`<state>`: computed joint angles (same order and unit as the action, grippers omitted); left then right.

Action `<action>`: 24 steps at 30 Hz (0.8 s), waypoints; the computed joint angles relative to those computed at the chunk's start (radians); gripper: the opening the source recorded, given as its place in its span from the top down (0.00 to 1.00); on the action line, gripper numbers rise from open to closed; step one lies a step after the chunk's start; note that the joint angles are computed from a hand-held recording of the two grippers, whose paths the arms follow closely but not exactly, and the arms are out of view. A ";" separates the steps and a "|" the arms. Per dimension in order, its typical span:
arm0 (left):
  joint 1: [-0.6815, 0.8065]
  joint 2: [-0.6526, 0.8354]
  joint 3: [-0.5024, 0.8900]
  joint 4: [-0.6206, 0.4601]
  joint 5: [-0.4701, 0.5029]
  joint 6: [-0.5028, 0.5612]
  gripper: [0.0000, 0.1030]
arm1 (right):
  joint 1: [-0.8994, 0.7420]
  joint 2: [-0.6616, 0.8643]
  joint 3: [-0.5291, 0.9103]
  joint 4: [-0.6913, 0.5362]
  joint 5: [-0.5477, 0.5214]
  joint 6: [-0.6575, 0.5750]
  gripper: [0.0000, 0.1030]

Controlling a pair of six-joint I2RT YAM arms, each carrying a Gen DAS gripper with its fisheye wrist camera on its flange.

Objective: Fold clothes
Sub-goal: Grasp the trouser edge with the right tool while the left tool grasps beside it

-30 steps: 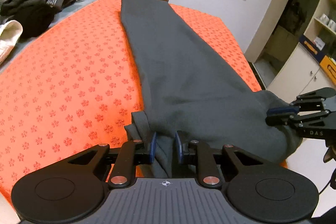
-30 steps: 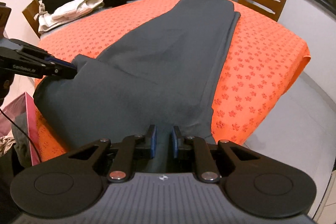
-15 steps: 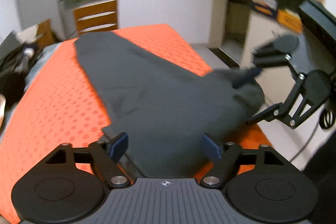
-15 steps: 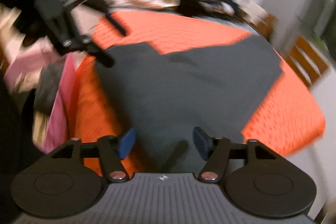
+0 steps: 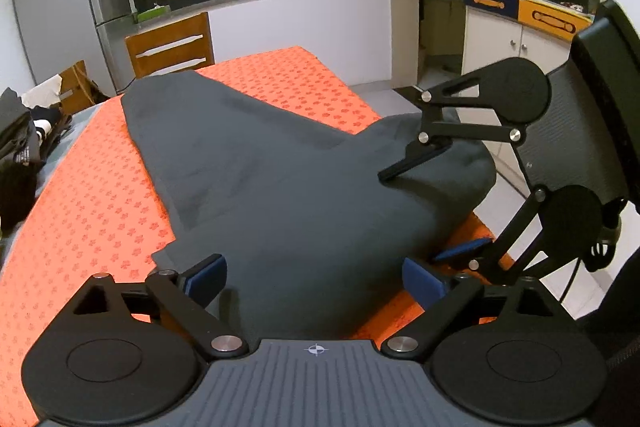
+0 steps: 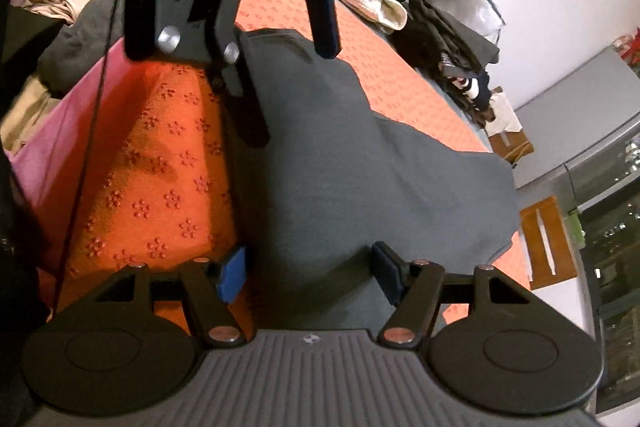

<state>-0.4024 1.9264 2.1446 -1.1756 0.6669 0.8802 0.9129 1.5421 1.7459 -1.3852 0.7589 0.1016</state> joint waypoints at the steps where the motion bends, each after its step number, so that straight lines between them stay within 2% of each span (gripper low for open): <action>1: -0.007 -0.025 -0.046 0.039 -0.009 0.002 0.08 | 0.001 -0.003 0.000 0.002 0.005 -0.001 0.32; 5: -0.028 -0.101 -0.192 0.166 -0.052 0.018 0.08 | -0.011 -0.010 0.035 -0.015 0.014 0.012 0.32; 12: -0.046 -0.160 -0.347 0.379 -0.138 0.058 0.07 | -0.065 -0.011 0.104 -0.029 -0.014 -0.017 0.32; 15: -0.046 -0.134 -0.330 0.395 -0.156 0.103 0.11 | -0.071 -0.016 0.117 -0.036 -0.023 -0.004 0.32; 16: -0.047 -0.124 -0.321 0.393 -0.164 0.119 0.15 | -0.069 -0.020 0.115 -0.038 -0.023 -0.003 0.32; 17: -0.048 -0.112 -0.305 0.384 -0.166 0.125 0.25 | -0.067 -0.024 0.110 -0.038 -0.021 -0.004 0.32; 20: -0.049 -0.073 -0.233 0.325 -0.158 0.112 0.37 | -0.060 -0.038 0.093 -0.037 -0.020 -0.007 0.31; 24: -0.053 -0.062 -0.210 0.300 -0.160 0.103 0.40 | -0.058 -0.064 0.044 -0.024 -0.024 -0.030 0.26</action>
